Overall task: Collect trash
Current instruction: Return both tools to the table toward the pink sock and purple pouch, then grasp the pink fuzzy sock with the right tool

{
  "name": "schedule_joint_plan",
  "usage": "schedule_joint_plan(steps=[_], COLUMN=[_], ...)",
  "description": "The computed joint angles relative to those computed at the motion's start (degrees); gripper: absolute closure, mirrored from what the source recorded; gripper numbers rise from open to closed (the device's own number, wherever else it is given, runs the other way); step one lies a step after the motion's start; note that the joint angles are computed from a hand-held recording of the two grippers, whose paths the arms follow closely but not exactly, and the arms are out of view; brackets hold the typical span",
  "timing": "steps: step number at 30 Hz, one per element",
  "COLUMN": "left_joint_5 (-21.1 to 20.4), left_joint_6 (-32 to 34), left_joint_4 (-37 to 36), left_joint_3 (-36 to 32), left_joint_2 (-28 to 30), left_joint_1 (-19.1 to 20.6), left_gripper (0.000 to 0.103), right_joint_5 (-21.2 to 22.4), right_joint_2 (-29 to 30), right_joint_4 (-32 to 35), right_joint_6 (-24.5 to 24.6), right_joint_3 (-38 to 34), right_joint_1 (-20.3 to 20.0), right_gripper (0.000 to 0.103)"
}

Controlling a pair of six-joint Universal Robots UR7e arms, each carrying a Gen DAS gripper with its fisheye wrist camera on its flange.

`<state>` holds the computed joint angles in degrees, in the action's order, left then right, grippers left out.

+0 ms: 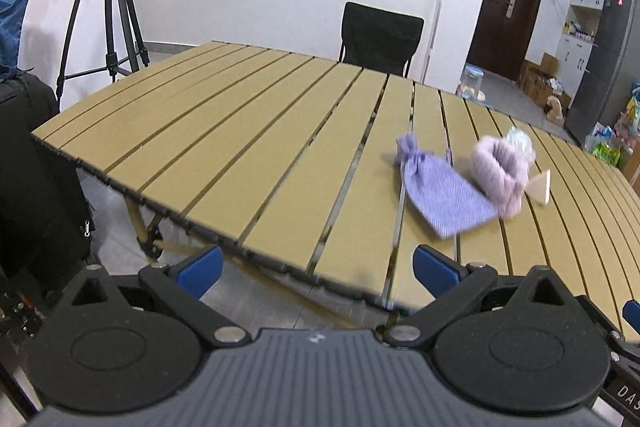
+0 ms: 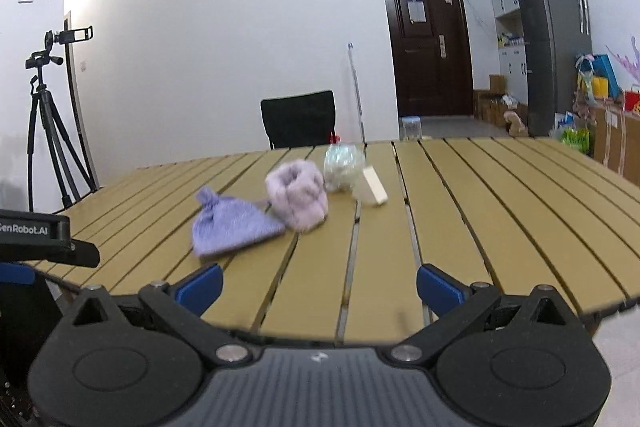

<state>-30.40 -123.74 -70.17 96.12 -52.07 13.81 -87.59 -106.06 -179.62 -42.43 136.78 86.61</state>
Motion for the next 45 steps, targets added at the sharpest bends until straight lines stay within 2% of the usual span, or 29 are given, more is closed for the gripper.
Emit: schedule_joint_plan(steps=[5,15,23,29,31,34,36,38,40,42,45], left_joint_5=[2.2,5.05,6.41,7.49,7.76,8.09,8.11,8.16,8.3,8.38,8.75], left_joint_6=[-0.4,3.77,5.89,8.63,9.09,9.95,10.1,10.19,10.6,11.2,12.43], left_joint_4=[0.47,-2.14,-2.48,-4.74,-5.13,-5.88,-6.08,-6.23,-6.91,-7.9,-9.63], left_joint_3=[-1.36,-2.91,-4.14,-4.23,-4.35,-4.39,-4.29,-4.35,-4.25,-4.04,-3.79], left_joint_2=[-0.05,-0.1,0.17,0.17,0.27,0.43,0.46,0.6,0.54,0.49,0.51], left_joint_1=[2.64,8.49,11.36,12.93,13.2,13.53,13.49,13.43,13.46,13.4,13.32], left_gripper=[0.0,0.0,0.0,0.0,0.0,0.0,0.0,0.0,0.0,0.0,0.0], right_joint_5=[-1.17,-6.57,-14.98,-18.34,-19.23,-20.79,-21.86,-20.09,-19.06,-17.59,-15.31], right_joint_2=[6.63,19.24,28.15,31.97,33.14,34.27,34.85,34.51,34.08,33.43,32.34], right_joint_4=[-4.16,-8.62,-6.36,-2.43,-2.09,-0.89,-0.34,-0.6,-0.16,0.22,0.31], right_joint_6=[0.21,2.84,7.9,10.49,10.58,11.32,12.05,12.49,13.23,13.93,14.58], right_joint_3=[-3.2,-10.31,-18.28,-22.75,-23.65,-24.58,-25.09,-24.82,-24.6,-24.22,-23.52], right_joint_1=[2.91,8.13,12.48,13.51,13.49,13.4,13.35,12.87,12.38,11.76,10.84], right_gripper=[0.0,0.0,0.0,0.0,0.005,0.023,0.046,0.057,0.06,0.069,0.072])
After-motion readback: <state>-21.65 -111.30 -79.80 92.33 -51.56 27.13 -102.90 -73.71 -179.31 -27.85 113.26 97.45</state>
